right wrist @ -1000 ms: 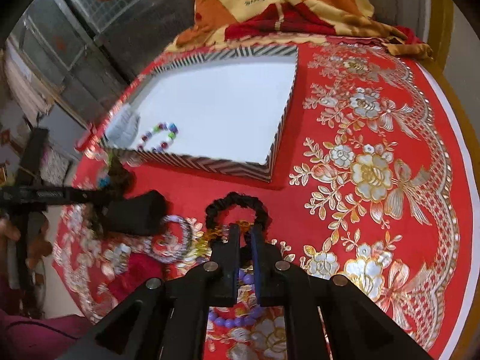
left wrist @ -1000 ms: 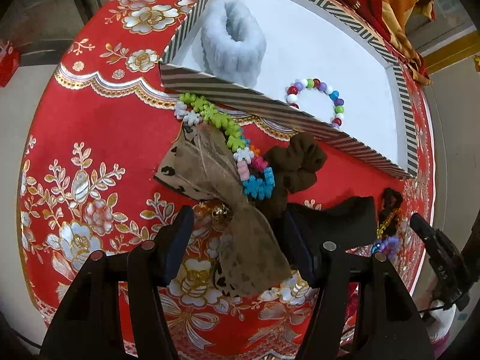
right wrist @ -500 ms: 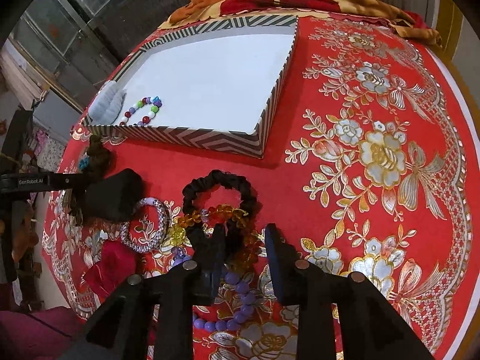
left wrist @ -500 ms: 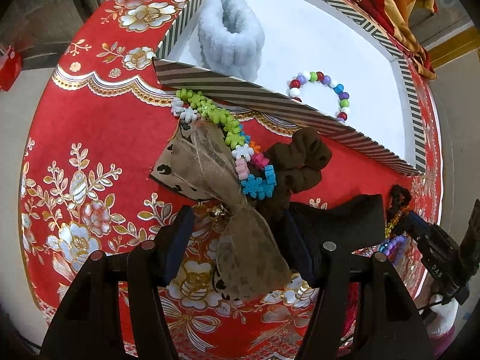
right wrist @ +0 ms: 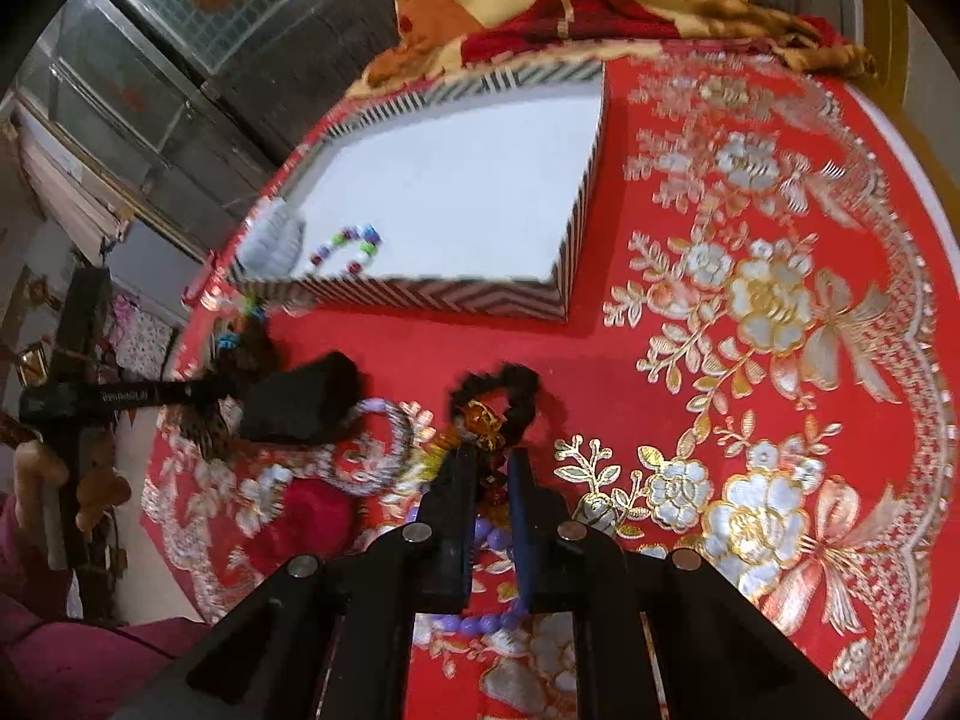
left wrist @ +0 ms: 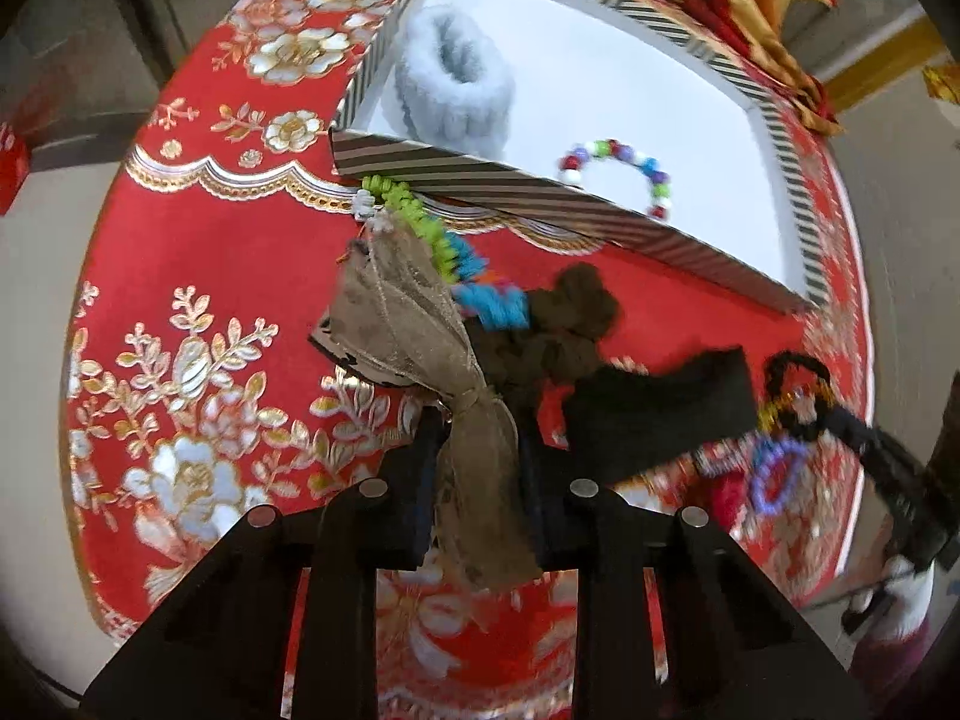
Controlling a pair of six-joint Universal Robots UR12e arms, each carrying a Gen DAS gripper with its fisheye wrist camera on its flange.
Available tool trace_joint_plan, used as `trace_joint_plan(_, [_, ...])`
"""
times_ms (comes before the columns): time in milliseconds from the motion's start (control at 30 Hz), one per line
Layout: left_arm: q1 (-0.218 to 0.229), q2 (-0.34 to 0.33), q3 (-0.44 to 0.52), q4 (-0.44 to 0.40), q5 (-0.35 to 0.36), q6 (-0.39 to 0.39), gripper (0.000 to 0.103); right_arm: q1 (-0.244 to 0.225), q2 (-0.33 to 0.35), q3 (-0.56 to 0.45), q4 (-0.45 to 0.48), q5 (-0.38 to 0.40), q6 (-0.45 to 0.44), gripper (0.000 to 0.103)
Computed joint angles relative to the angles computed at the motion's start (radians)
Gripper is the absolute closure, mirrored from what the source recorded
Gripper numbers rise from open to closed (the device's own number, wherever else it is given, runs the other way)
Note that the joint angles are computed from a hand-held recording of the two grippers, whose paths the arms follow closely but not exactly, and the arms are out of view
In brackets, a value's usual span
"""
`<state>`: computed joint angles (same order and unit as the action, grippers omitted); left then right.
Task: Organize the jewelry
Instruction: 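Lift the bow clip toward the tray with left tool while right tool carries the black scrunchie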
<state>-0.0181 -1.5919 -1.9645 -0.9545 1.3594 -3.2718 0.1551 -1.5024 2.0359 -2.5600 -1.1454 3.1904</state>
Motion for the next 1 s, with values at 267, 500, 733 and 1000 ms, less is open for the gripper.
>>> trace_joint_plan(267, [0.022,0.076,-0.008,0.005,-0.027,0.074,0.081,-0.01,-0.044,0.007,-0.05,0.038,0.035,0.094])
trace_joint_plan(500, [0.036,0.112,-0.011,0.04,-0.075,0.092,0.081,0.001,-0.058,-0.014,-0.073,0.046,0.037,0.094])
trace_joint_plan(733, [0.041,0.111,-0.012,0.04,-0.095,0.091,0.08,0.003,-0.058,-0.017,-0.056,0.05,0.042,0.094])
trace_joint_plan(1000, [0.037,0.103,-0.012,0.018,-0.085,0.089,0.08,0.016,-0.024,-0.017,0.048,-0.026,0.056,0.094])
